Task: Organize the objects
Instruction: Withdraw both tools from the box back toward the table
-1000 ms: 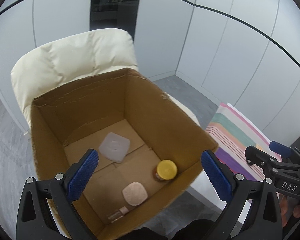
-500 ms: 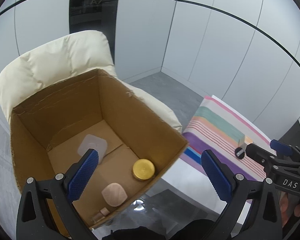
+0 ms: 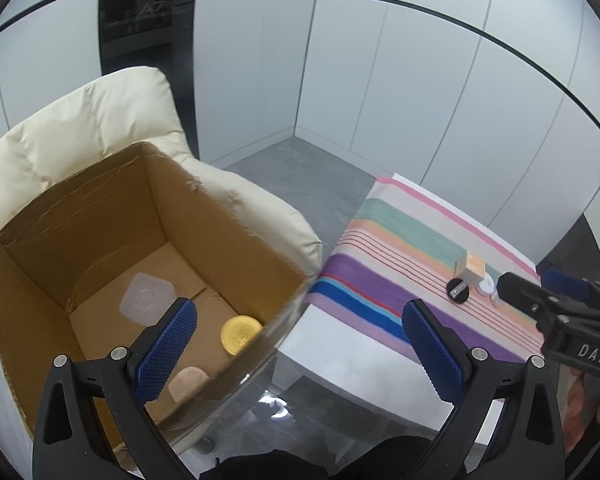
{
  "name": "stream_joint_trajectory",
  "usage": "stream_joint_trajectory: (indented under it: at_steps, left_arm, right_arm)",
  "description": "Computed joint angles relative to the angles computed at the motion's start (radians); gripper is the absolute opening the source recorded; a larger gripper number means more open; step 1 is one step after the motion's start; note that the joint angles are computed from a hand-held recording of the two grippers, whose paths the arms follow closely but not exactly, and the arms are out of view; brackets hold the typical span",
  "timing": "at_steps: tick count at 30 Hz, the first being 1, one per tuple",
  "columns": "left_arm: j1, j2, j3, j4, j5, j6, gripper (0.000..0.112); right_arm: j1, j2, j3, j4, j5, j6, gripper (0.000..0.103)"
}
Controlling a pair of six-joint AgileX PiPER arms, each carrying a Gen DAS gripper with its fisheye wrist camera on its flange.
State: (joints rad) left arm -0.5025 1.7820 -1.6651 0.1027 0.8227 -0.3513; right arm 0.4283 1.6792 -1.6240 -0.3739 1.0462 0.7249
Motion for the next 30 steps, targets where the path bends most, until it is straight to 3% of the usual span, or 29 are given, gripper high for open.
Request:
stream_joint_trajectory:
  at_steps: [18, 30]
  left_arm:
    - [-0.149, 0.111, -0.16, -0.017, 0.05, 0.018, 0.103]
    - [-0.256, 0.249, -0.374, -0.013, 0.151, 0.027, 0.103]
  right_arm:
    - [-0.129, -0.215, 0.242, -0.025, -0.021, 0.022, 0.1]
    - [-0.28, -0.363, 0.39, 0.008, -0.039, -0.007, 0.1]
